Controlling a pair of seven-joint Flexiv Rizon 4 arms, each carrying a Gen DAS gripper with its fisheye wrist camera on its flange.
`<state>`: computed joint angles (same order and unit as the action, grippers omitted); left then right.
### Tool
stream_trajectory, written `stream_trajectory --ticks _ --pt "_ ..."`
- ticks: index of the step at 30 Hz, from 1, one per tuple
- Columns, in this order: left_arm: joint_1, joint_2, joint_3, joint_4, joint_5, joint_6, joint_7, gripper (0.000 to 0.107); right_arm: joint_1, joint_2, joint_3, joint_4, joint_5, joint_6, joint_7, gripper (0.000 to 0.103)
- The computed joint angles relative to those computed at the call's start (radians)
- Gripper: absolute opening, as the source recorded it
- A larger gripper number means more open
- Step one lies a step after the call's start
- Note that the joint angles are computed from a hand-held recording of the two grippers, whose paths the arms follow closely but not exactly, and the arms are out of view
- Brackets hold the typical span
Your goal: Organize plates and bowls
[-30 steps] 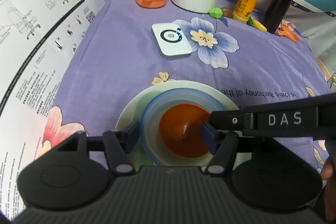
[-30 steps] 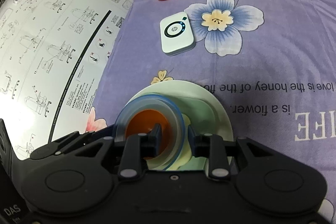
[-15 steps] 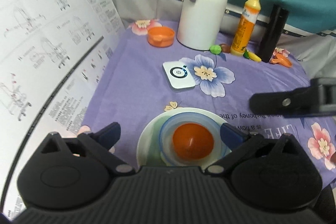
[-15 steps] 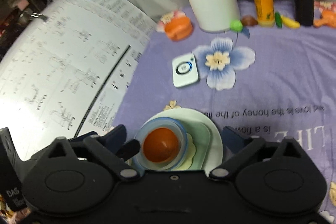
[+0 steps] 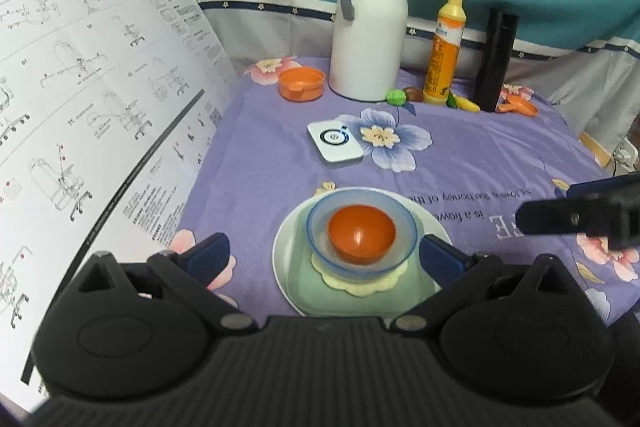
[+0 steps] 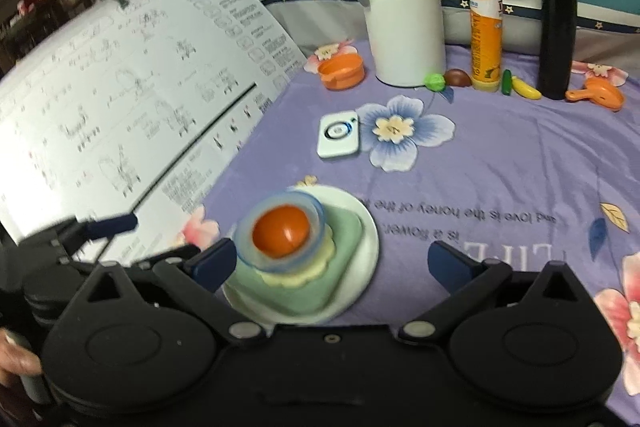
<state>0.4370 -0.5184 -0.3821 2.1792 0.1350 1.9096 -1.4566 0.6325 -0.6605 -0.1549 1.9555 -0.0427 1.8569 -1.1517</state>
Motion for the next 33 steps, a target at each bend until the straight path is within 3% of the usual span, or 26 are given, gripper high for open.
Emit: stream_trajectory --ticks 2,6,13,19,33 --pt "-0.004 0.000 0.000 0.004 -0.005 -0.013 -0.001 0.103 0.008 0.020 -0.002 0.022 -0.003 -0.038 0.002 0.103" --pt "-0.003 -0.009 -0.007 0.010 -0.017 -0.030 0.004 0.103 0.082 0.017 -0.079 0.061 0.018 -0.012 -0.002 0.103" --pt "-0.050 -0.031 0.045 0.014 -0.044 -0.015 0.008 0.103 0.141 0.009 -0.130 0.103 0.053 0.014 -0.043 0.103" --pt "-0.111 -0.047 0.109 -0.002 -0.083 -0.036 0.017 0.103 0.124 -0.003 -0.106 0.091 0.042 -0.016 -0.065 0.103" --pt "-0.156 -0.083 0.147 -0.036 -0.142 -0.069 0.067 0.103 0.103 -0.035 -0.093 0.047 -0.025 -0.070 -0.053 0.103"
